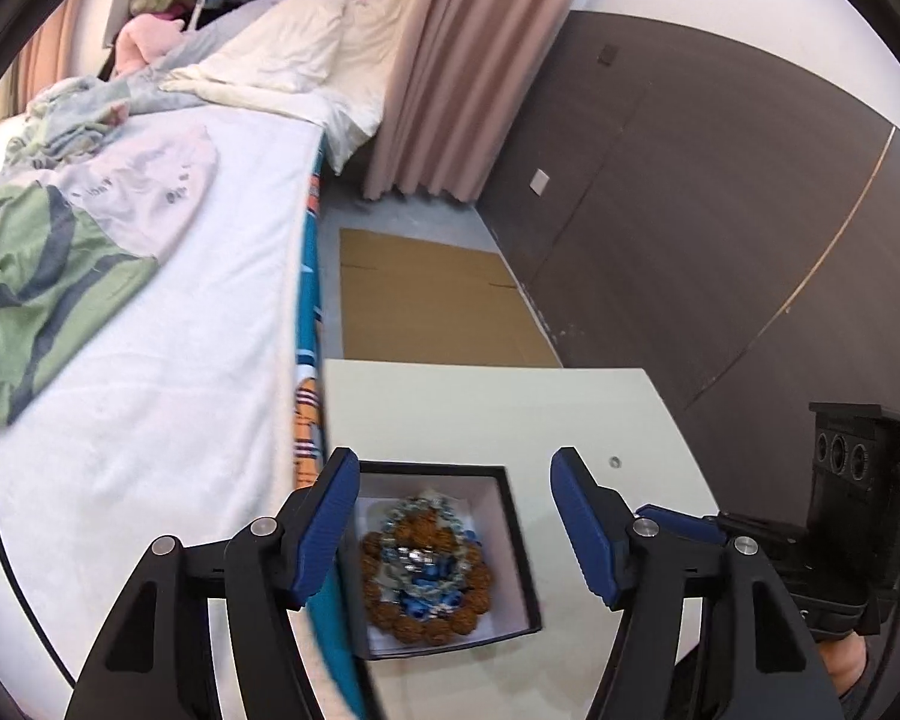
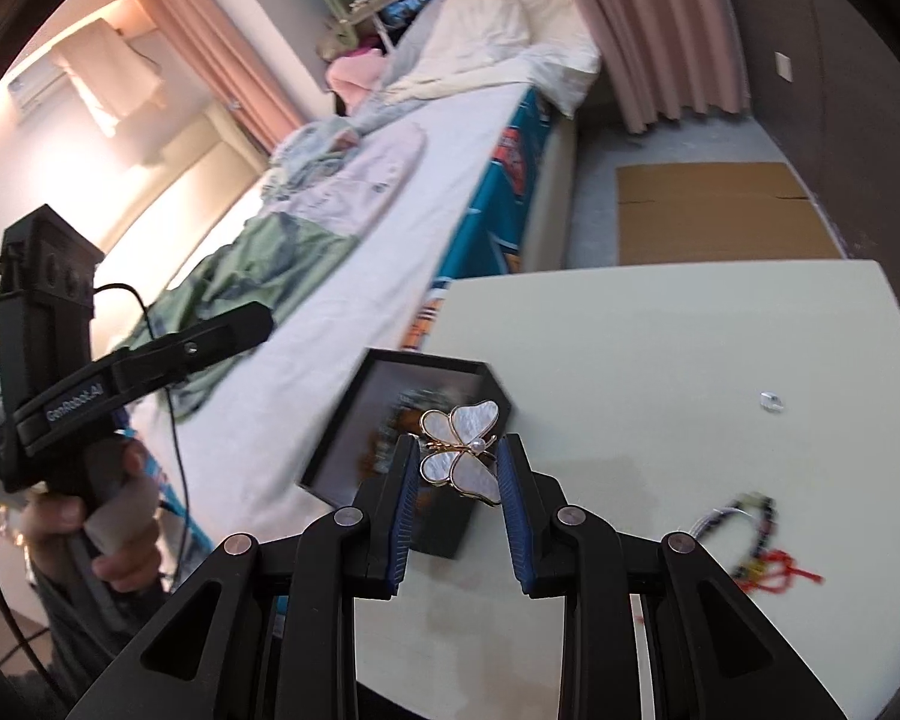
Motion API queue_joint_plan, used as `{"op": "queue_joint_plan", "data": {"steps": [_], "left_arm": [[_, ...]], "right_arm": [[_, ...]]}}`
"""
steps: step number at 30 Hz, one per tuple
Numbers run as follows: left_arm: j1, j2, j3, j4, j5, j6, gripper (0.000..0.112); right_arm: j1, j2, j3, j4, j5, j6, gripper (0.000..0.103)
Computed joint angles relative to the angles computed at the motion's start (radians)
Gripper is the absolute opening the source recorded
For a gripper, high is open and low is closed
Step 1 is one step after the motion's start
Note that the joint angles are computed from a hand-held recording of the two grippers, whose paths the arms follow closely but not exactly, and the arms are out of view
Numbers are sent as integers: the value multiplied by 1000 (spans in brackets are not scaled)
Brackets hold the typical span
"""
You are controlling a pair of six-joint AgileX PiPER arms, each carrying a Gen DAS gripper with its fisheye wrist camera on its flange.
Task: Organize jewelry
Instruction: 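Drop the grey bracelet into the box with the left gripper while the right lifts the butterfly bracelet, then grasp the red cord bracelet with the left gripper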
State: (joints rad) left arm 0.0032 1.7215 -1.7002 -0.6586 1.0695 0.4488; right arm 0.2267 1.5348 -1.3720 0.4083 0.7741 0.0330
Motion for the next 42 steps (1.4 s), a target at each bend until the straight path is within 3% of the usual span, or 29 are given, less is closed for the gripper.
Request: {"op": "queue_joint_plan", "data": {"steps": [13,14,16,17,38,40,42], "left_arm": [[61,19,-12,17,19,14,67],[62,20,-12,15,19,17,67],[60,22,-14,14,19,18,67],[57,22,-15,14,22,16,67],[-139,-13,-14,83,4,-45,74],[-162,-13,-15,96,-2,-57,74],[-187,-8,-21,111,-5,-68,74]], "right_arm": [[67,123,-96,145,-106,-69,29],[66,133,-113,133,-103,-48,33],[52,150,-138,141,-72,-24,76],[44,138,-119,136,-89,-3,81],[-123,-118,59,-59,73,104,83],[-144,-137,77,-81,81,114,92],[-175,-158,97,-75,89,103,93]]}}
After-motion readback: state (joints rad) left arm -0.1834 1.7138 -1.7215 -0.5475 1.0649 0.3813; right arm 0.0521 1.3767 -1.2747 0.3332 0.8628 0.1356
